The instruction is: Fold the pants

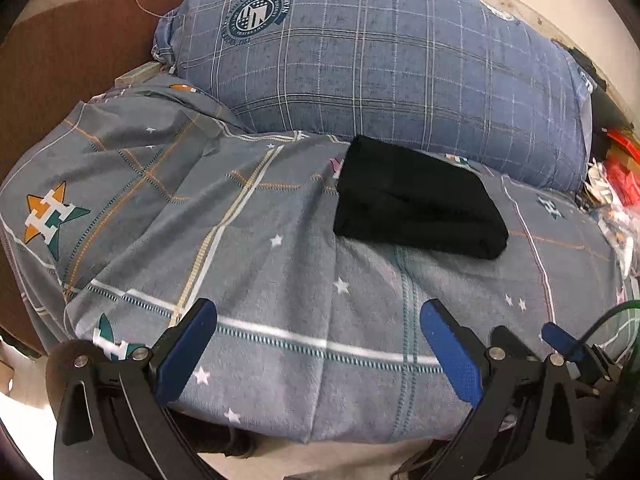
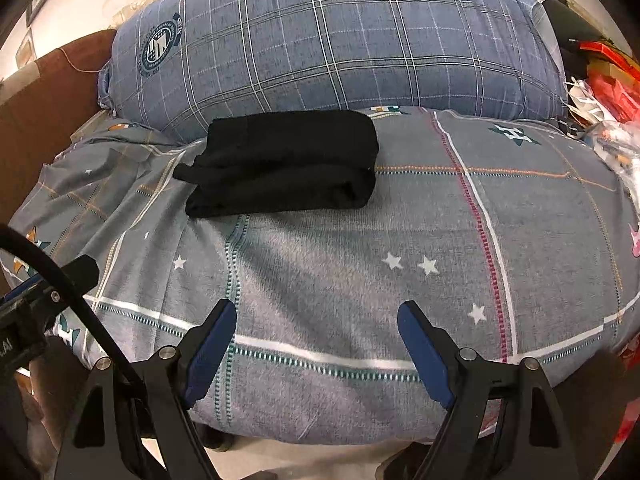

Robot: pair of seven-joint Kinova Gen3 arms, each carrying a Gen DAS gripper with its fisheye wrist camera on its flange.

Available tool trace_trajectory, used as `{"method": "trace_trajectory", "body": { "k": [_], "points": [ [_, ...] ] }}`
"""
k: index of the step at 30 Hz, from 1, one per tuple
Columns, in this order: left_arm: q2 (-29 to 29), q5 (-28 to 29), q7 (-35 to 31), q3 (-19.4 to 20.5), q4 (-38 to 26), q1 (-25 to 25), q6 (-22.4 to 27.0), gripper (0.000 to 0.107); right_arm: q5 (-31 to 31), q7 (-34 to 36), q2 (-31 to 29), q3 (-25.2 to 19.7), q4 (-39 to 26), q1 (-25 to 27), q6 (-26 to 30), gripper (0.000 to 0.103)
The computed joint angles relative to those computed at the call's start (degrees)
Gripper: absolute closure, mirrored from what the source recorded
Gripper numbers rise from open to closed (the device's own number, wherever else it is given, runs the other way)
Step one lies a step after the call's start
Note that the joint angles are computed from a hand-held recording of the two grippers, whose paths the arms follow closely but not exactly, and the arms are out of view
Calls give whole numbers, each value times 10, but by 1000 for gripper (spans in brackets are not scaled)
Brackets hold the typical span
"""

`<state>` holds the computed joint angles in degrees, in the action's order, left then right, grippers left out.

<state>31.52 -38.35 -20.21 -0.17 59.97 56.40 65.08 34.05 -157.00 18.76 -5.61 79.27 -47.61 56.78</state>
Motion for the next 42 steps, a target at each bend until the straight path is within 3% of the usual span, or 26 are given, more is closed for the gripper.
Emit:
{"method": "trace_trajectory", "body": {
  "k": [4,9,13,16,19,21,22,23,24,26,27,30,33,37,40,42],
  "points": [
    [-21,75,-68,34,23,-89,-83,6,21,-8,1,-47,-7,58,5,16],
    [15,192,-183,118,-7,-222,-178,6,-71,67,-1,-82,-14,184,-80,16],
    [97,285,-276,202,-100,-319,-171,6,-164,127,36,-124,-41,290,-159,16],
    [159,330,-346,230,-179,-342,-148,6,-219,197,88,-171,-98,359,-159,16],
    [210,396,-416,189,-259,-320,-112,6,-268,267,154,-198,-177,390,-131,16],
    [238,441,-454,136,-312,-295,-88,6,-310,312,196,-196,-230,391,-105,17],
    [246,453,-471,109,-338,-279,-72,10,-333,334,214,-193,-254,389,-95,24],
    [255,473,-478,82,-365,-267,-53,22,-350,348,223,-184,-267,385,-93,35],
    [258,494,-476,56,-382,-259,-36,32,-360,353,226,-165,-281,372,-83,37],
    [249,541,-470,3,-385,-248,-27,48,-368,364,220,-154,-290,361,-80,61],
    [239,564,-471,-13,-371,-249,-30,54,-374,369,211,-142,-292,352,-79,63],
    [191,624,-469,-31,-292,-253,-61,56,-423,402,181,-127,-273,350,-97,72],
    [136,609,-458,-42,-213,-230,-104,56,-472,434,147,-110,-246,345,-113,72],
    [85,520,-402,9,-132,-224,-151,56,-548,475,108,-87,-195,342,-134,72],
    [108,458,-363,35,-165,-221,-111,52,-552,468,93,-77,-152,337,-154,72],
    [135,411,-344,31,-202,-203,-64,52,-514,425,95,-30,-151,297,-135,68]
  ]
}}
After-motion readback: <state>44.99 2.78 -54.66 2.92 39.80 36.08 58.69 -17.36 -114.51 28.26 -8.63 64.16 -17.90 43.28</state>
